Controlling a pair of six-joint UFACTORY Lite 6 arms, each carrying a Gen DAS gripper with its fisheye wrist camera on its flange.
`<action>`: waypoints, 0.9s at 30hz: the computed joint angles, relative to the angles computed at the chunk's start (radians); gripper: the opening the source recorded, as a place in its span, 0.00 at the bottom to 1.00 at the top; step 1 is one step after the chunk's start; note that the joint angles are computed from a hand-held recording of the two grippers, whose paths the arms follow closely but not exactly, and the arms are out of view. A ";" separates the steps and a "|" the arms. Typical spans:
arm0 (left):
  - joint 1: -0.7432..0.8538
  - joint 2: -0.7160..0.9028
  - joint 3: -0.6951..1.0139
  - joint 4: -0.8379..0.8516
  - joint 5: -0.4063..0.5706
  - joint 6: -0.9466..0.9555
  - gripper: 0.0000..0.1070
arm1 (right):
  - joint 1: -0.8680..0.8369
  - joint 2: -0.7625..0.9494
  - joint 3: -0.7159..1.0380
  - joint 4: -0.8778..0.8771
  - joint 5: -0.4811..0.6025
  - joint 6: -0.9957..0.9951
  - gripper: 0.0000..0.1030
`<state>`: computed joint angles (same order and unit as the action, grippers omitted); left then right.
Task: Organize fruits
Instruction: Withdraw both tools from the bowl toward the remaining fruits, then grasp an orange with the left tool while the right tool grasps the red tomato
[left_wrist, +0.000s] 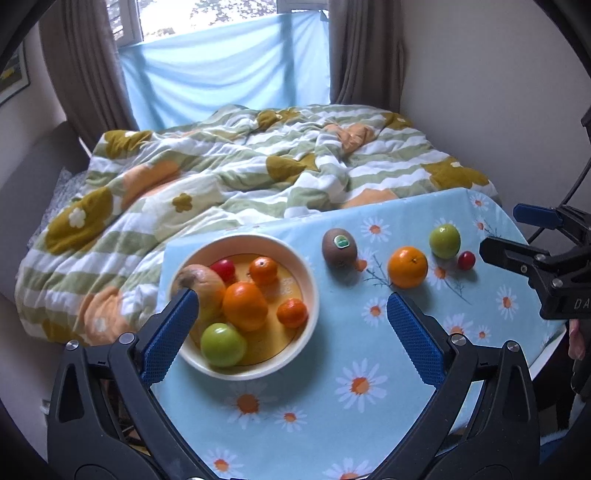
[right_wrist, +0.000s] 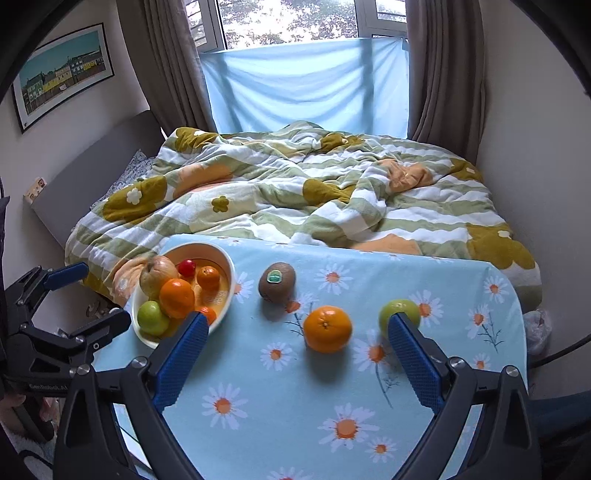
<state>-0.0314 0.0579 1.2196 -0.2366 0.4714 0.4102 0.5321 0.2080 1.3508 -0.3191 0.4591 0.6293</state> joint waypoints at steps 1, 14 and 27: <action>-0.037 0.010 0.012 0.049 -0.008 -0.074 0.96 | -0.031 -0.028 -0.038 0.042 -0.014 -0.062 0.94; -0.370 0.281 0.198 0.408 -0.051 -0.669 0.96 | -0.399 -0.097 -0.288 0.749 -0.089 -1.031 0.94; -0.393 0.601 0.372 0.262 -0.097 -0.573 0.96 | -0.472 0.116 -0.315 1.146 -0.169 -1.546 0.94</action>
<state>-0.4249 0.6588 1.5915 0.0252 0.3745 -0.1631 0.0597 0.3244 1.0361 0.8267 0.2896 -0.9168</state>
